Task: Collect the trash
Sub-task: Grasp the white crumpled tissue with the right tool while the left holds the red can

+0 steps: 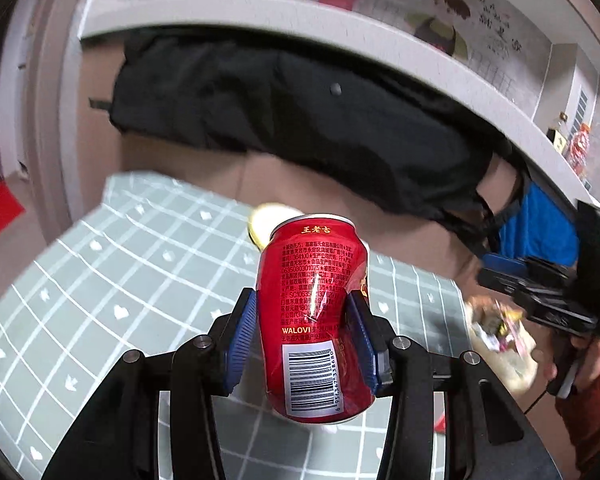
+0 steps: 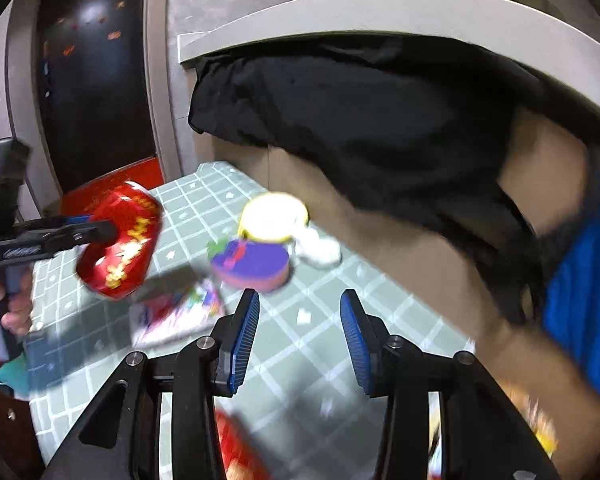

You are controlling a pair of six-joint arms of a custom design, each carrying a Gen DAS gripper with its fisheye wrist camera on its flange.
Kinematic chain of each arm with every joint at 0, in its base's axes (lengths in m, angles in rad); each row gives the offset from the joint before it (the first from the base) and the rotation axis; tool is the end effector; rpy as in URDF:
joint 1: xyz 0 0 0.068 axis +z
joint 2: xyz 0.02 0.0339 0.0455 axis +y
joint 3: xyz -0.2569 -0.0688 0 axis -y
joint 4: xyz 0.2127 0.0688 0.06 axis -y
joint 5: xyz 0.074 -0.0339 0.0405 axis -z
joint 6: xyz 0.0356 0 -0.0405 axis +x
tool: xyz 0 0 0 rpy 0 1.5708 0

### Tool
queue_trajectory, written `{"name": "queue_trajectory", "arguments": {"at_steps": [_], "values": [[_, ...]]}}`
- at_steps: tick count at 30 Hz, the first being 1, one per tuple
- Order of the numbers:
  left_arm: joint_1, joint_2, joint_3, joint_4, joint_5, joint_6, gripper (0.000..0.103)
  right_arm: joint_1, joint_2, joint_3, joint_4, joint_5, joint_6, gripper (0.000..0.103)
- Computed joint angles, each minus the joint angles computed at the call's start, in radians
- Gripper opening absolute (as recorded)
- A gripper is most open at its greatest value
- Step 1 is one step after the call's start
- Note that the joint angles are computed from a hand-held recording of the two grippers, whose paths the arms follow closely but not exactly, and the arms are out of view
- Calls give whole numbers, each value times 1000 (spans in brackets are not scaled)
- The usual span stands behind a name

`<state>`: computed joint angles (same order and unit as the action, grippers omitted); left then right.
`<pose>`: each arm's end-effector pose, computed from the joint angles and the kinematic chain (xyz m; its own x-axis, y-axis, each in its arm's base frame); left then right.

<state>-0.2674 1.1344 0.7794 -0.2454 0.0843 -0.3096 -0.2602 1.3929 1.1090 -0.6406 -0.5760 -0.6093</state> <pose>0.2134 -0.0616 0.2668 -0.6196 -0.1450 -0.7714 0.1486 0.9433 -0.2967 0.2544 -0.0477 0.2815 -0.5747 -0.3437 -0.7427 -0.5245 0.8513 0.0119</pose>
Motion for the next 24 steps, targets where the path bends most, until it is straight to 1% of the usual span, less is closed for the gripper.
{"name": "queue_trajectory", "arguments": {"at_steps": [2,5,9,12,14,18,20,21,23,24], "values": [[-5,8,-3,34,-37,10,47,55,105,63,48,12,51,40],[3,41,10,56,-56,17,47,119,282,163,89,42,140,40],[69,95,28,81,-7,34,47,177,470,246,155,149,223,40],[112,132,34,105,19,41,47,195,568,295,205,199,267,40],[136,157,38,119,38,43,47,196,620,336,211,191,296,40],[164,218,50,150,58,38,47,183,724,434,179,117,360,40],[165,232,55,155,61,35,47,189,766,481,145,100,360,33],[162,240,57,156,61,33,47,194,765,477,143,107,350,25],[150,235,53,157,51,30,47,196,734,433,176,110,337,23],[140,229,52,157,43,30,47,186,710,413,173,83,325,22]]}}
